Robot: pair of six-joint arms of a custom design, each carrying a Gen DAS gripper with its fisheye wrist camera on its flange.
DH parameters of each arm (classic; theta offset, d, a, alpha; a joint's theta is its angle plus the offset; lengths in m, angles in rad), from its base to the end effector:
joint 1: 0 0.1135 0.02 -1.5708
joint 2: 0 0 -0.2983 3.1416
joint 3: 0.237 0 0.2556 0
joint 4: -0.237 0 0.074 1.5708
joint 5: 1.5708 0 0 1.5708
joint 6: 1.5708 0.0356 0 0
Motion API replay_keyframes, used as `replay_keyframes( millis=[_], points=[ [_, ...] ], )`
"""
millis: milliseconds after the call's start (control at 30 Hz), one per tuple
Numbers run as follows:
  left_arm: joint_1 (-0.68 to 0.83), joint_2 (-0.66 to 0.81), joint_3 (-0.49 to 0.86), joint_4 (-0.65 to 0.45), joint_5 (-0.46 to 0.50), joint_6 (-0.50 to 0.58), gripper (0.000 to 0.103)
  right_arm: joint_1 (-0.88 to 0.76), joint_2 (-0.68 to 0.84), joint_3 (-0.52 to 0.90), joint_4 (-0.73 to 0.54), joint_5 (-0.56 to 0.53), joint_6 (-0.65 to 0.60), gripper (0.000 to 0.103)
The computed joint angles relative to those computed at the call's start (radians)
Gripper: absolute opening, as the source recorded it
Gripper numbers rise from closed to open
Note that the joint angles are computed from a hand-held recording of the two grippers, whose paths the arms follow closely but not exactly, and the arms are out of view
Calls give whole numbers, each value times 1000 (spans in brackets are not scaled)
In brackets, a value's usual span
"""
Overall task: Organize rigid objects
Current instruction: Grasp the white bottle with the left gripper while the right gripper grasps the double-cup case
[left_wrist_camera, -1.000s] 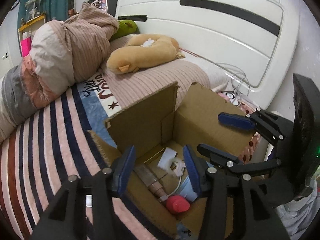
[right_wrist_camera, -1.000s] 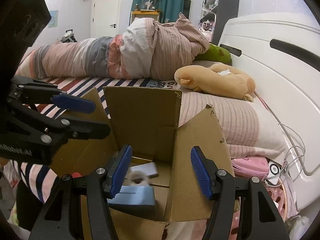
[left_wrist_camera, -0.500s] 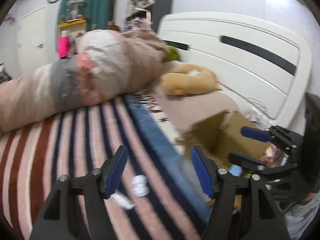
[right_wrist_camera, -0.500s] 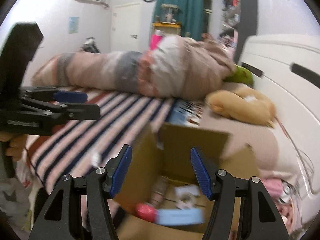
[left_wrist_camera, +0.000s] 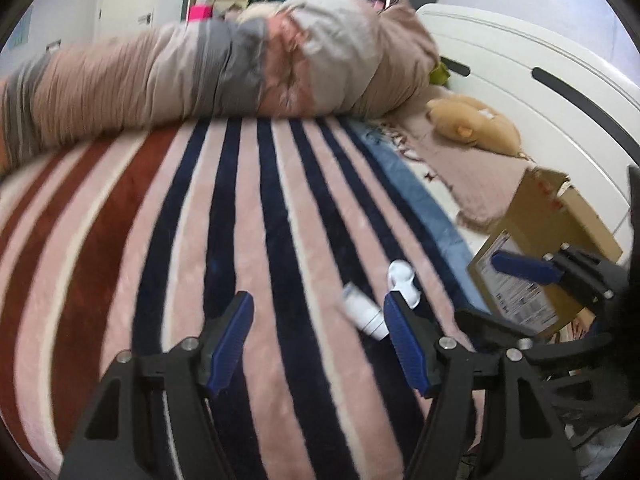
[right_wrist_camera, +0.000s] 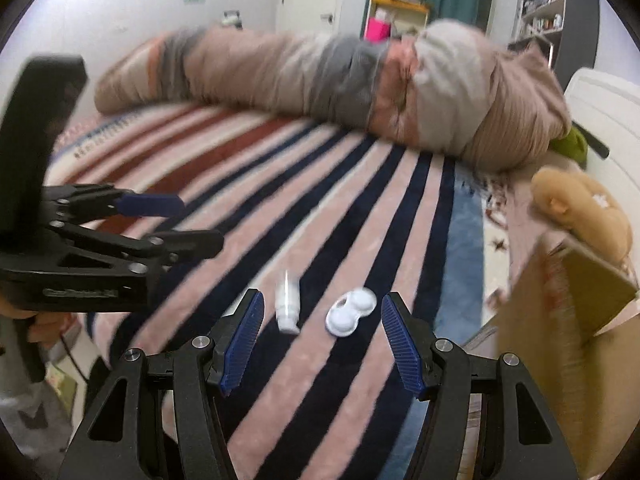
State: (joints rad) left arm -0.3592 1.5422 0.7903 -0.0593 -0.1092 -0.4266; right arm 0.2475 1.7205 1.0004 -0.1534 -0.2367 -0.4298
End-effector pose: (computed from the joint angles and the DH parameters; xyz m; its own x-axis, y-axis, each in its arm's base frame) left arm 0.2909 -0.1051 0.2065 -0.7335 -0.1639 -0.6596 -0.0267 0.9767 -0.2130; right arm 0.3475 0.0964 0.2065 -0.5156 -0.5481 -0.6586 -0.6589 0.7450 -0.1042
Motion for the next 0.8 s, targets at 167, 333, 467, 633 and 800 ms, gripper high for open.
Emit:
replay_keyframes(
  millis=[167,333,467,633,800],
  points=[
    [15,101,-17,91,64,-29,64,3,183,11,137,58,59,58],
    [19,216,17,136,114,-50,64,-32,317,72,193,9,102,57],
    [11,276,54,151,140,-66,64,-41,327,78,222,4,86,26],
    [-9,329,114,150,148,-79,62,-69,282,26,202,-22,54,26],
    [-43,388,172,144,130,-91,36,-103,225,-57,201,-54,34,26]
  ],
)
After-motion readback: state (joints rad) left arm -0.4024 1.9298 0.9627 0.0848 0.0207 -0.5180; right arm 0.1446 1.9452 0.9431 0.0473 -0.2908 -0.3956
